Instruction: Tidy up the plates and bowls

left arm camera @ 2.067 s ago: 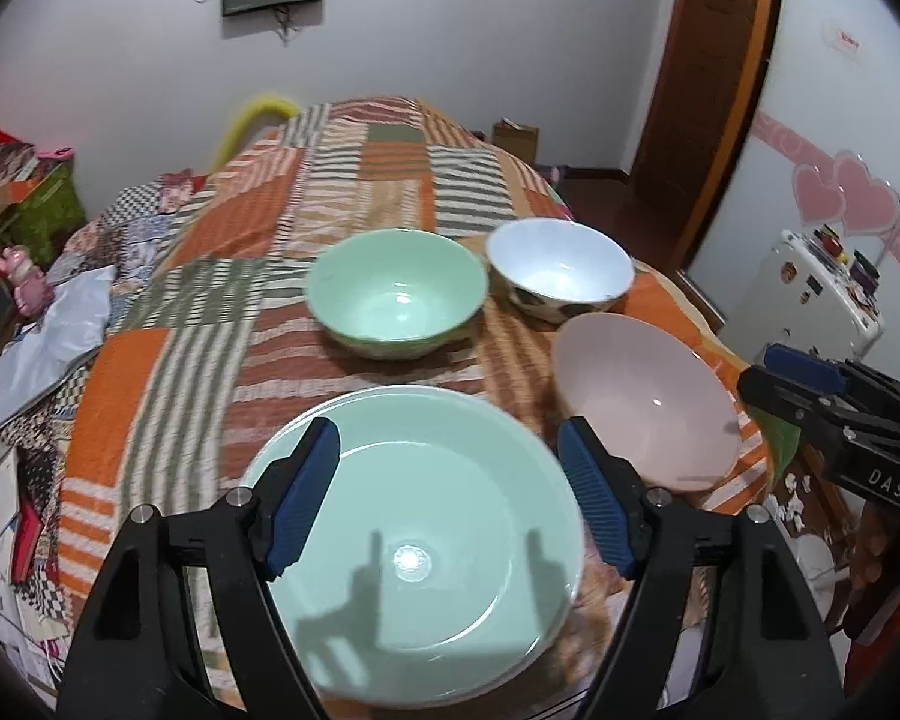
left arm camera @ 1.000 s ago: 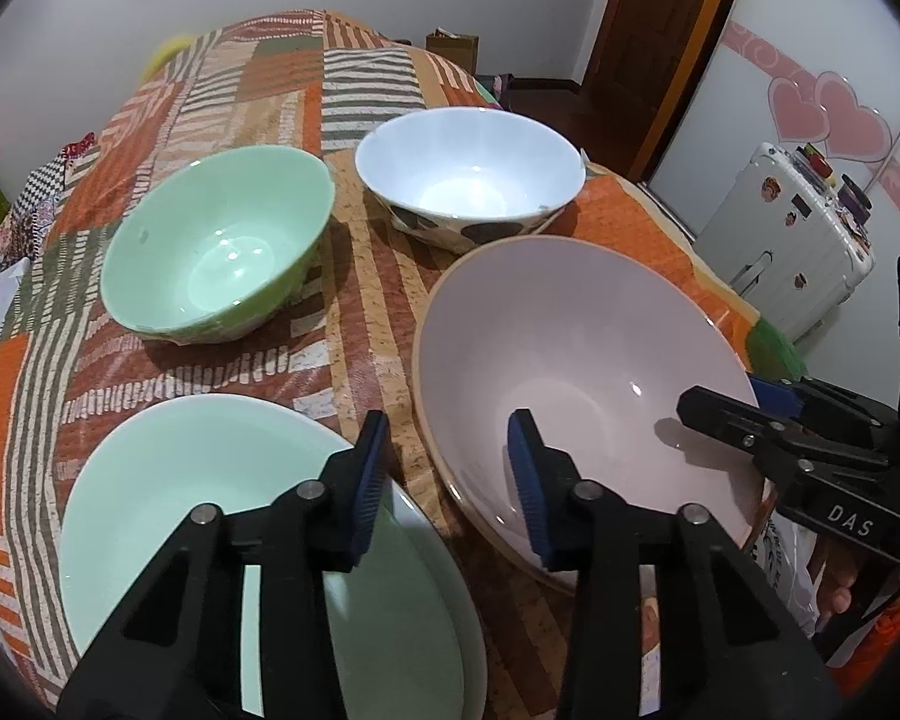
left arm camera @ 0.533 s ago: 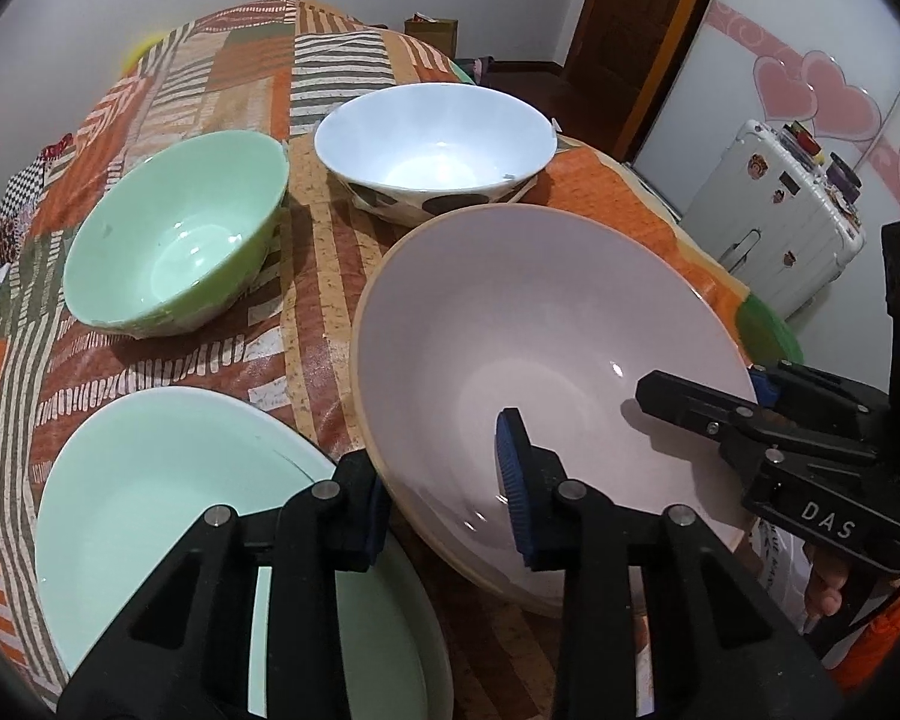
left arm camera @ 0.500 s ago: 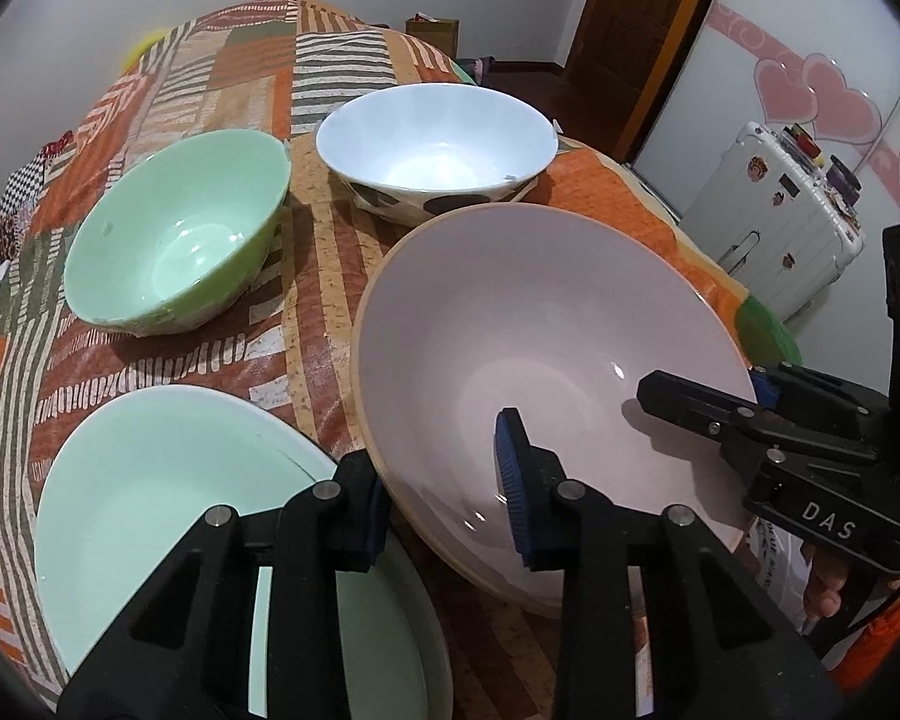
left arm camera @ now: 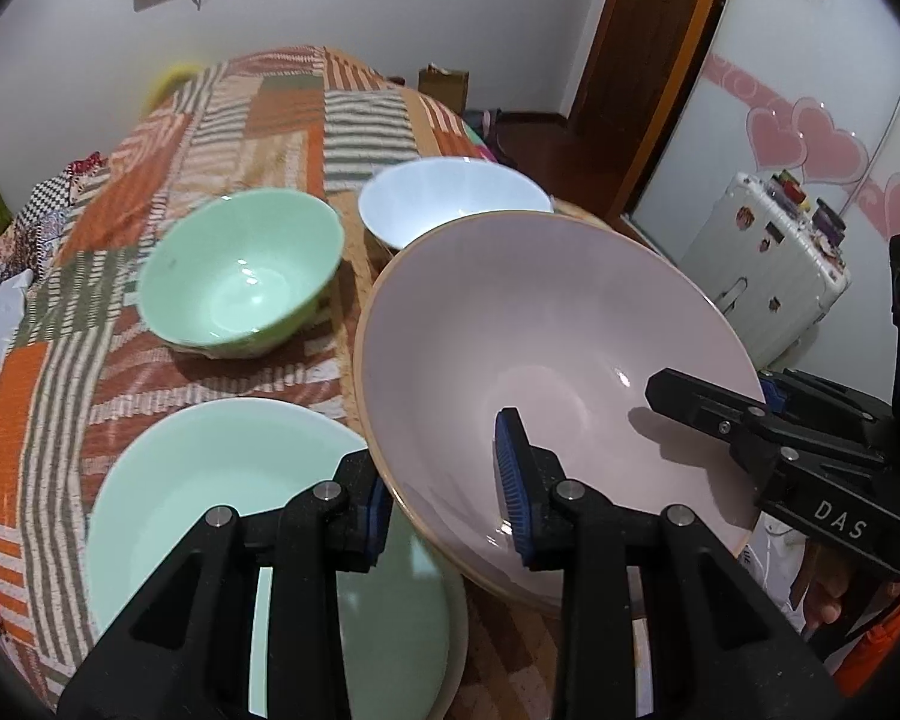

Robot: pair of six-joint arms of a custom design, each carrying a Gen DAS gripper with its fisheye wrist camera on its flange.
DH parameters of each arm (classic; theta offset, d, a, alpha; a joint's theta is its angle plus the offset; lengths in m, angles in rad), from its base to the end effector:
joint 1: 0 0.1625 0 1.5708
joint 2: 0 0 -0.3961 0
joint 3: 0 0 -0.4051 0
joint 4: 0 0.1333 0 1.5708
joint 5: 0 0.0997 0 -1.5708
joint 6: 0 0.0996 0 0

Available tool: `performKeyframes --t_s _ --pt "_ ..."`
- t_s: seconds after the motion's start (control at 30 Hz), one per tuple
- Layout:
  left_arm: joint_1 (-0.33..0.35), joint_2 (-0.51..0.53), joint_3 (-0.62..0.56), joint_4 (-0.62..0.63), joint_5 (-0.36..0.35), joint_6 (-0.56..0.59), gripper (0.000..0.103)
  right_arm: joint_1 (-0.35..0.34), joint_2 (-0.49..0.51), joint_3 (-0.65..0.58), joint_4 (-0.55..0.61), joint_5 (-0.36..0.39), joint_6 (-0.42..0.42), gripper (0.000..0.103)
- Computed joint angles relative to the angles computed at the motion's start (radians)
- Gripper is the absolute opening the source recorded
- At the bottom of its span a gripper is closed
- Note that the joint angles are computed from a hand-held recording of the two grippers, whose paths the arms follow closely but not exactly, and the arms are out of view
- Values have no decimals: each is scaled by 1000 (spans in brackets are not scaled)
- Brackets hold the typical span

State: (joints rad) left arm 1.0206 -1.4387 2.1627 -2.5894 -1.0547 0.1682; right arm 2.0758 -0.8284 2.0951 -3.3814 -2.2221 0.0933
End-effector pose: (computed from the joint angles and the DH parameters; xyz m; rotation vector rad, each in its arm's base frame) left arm -0.0935 -0.5013 0.2329 0.8325 2.5116 -0.5176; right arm 0.3132 -0.4158 0.0517 0.2833 -2.5200 0.9240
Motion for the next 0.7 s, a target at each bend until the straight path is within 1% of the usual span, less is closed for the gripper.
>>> performKeyframes --t_s 0.37,0.7 --pt "-3 -145 45 7 22 11 32 53 56 -70 9 15 -28 29" --pt "20 -266 68 18 73 1 32 87 129 -155 37 84 -65 29"
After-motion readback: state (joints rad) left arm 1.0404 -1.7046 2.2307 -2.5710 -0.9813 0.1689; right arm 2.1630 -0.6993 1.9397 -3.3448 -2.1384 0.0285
